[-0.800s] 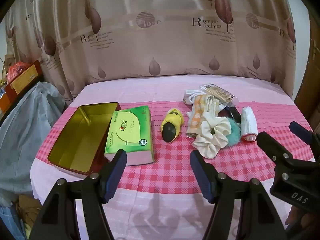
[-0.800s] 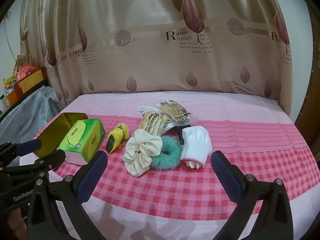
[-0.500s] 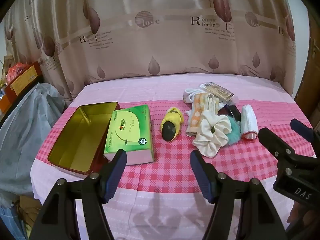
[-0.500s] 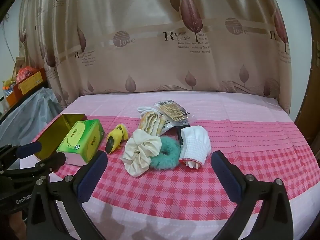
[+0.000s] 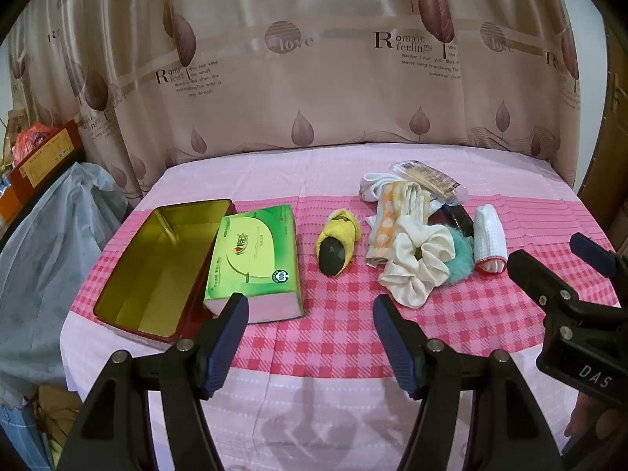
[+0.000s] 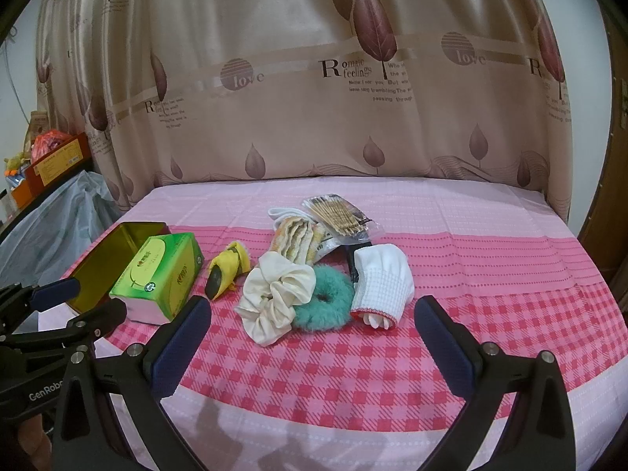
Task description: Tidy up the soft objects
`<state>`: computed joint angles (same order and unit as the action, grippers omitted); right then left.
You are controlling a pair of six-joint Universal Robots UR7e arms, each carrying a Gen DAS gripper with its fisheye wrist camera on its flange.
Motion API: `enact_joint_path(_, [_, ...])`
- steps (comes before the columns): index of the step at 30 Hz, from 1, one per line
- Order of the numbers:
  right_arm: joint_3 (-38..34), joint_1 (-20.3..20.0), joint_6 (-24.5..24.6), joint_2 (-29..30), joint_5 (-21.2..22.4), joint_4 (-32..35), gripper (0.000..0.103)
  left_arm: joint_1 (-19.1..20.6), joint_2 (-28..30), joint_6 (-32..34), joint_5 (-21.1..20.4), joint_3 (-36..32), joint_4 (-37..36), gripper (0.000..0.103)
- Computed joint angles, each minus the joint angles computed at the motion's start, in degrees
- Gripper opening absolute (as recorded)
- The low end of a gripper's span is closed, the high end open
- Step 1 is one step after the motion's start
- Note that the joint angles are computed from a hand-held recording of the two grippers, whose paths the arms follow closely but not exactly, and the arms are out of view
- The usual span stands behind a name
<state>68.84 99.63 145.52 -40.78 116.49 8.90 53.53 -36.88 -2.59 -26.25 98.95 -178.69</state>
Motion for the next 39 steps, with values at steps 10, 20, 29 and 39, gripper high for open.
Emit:
enact_joint_path(10, [0.4,-0.3,0.0,0.1,-0.1,-0.4,0.103,0.5,-0.3,-1.0,-0.6,0.3,0.8,0.068])
enact_joint_path(20, [0.1,-0.2,0.1,0.1,0.2,-0.3,0.102,0.7,-0.3,-1.8,-0.7,0.1,1.9,0.068])
enact_joint_path(29, [-0.5,-0.5,0.8,0.4,0.5,0.1,0.096,0.9,-0.3,-2.0,-0.9,0.0,2.3,0.067])
enact_joint_path(39, [-1.1,-0.5,1.5,0.7,1.1,0.8,0.095,1.4,-0.4,-2.7,-1.4,-0.1,3.4,0.067])
